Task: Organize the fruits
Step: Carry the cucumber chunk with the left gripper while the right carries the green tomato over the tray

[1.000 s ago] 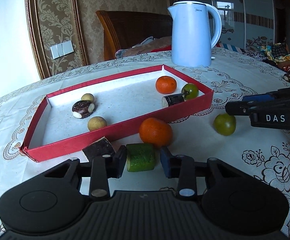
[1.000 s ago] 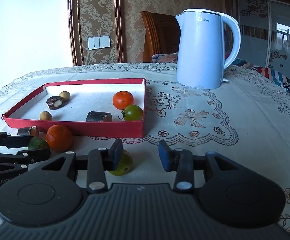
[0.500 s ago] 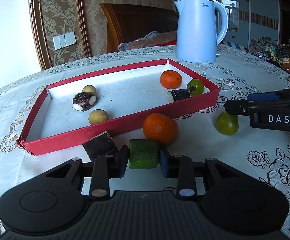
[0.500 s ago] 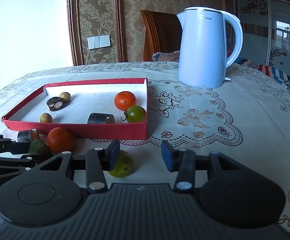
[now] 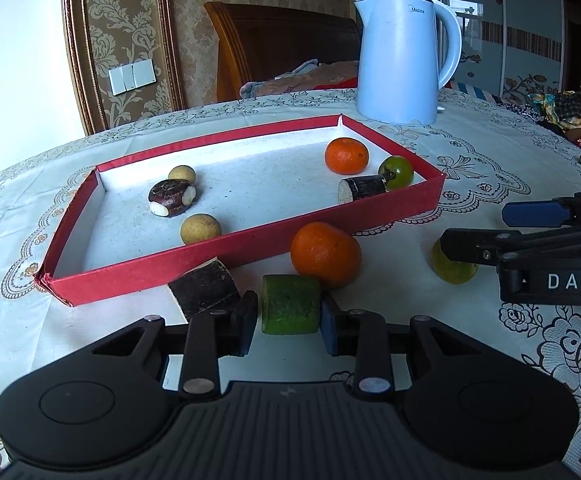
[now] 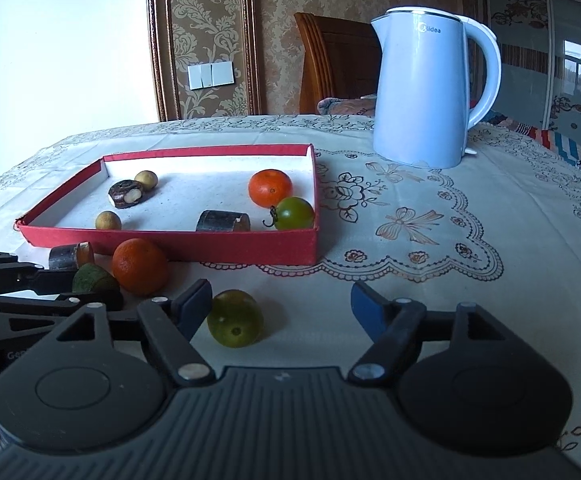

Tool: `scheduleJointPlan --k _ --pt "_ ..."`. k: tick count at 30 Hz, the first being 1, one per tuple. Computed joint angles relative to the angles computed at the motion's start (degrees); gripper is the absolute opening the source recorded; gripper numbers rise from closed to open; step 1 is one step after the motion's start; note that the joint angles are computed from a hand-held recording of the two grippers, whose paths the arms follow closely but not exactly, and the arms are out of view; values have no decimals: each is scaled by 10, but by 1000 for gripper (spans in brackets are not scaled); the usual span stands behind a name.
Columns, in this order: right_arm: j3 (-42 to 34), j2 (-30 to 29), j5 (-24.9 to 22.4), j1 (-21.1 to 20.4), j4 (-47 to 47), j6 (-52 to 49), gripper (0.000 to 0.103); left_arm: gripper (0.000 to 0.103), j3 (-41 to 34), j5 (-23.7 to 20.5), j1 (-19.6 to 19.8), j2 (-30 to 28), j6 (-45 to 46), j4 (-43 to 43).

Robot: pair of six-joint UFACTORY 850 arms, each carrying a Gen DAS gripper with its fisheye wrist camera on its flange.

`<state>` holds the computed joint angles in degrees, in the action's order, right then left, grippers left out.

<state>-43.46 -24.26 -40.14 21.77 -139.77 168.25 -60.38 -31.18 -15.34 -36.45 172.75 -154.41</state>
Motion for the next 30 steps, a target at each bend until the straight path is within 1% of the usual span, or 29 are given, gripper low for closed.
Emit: scheduleJointPlan --k 3,6,7,9,10,11,12,13,14,15,16,18,23,30 --pt "11 8 -6 1 -30 27 75 32 0 0 0 0 -2 2" --pt "6 2 -9 9 -8 -14 75 32 0 -1 1 0 -2 3" --pt "2 -2 -8 11 0 -21 74 32 1 -2 1 0 -3 3" --pt "-3 -4 9 4 -19 -5 73 32 1 -5 1 0 -5 5" --pt "-6 -6 13 2 -24 -1 68 32 2 -5 1 1 -3 3" --pt "-10 -8 14 3 -18 -7 67 32 2 -6 1 1 1 -1" --pt "-14 -11 17 4 -9 -17 61 32 3 -8 1 1 2 -3" --pt "-18 -13 22 3 -4 -23 53 32 4 -8 1 1 1 -2" --pt "-21 -15 29 2 -5 -25 49 31 4 -10 1 2 0 -3" --pt "-24 -18 37 1 -6 -26 43 28 5 -12 2 2 -5 2" --pt "-26 -19 41 1 -6 -27 35 28 5 -14 3 3 -6 4" --pt "-28 -20 45 -1 -3 -26 30 28 7 -15 2 3 -1 0" --pt "-25 -20 37 1 -1 -25 30 27 11 -24 4 5 -5 9" --pt "-18 -16 15 5 9 -21 30 27 25 -58 4 10 20 -4"
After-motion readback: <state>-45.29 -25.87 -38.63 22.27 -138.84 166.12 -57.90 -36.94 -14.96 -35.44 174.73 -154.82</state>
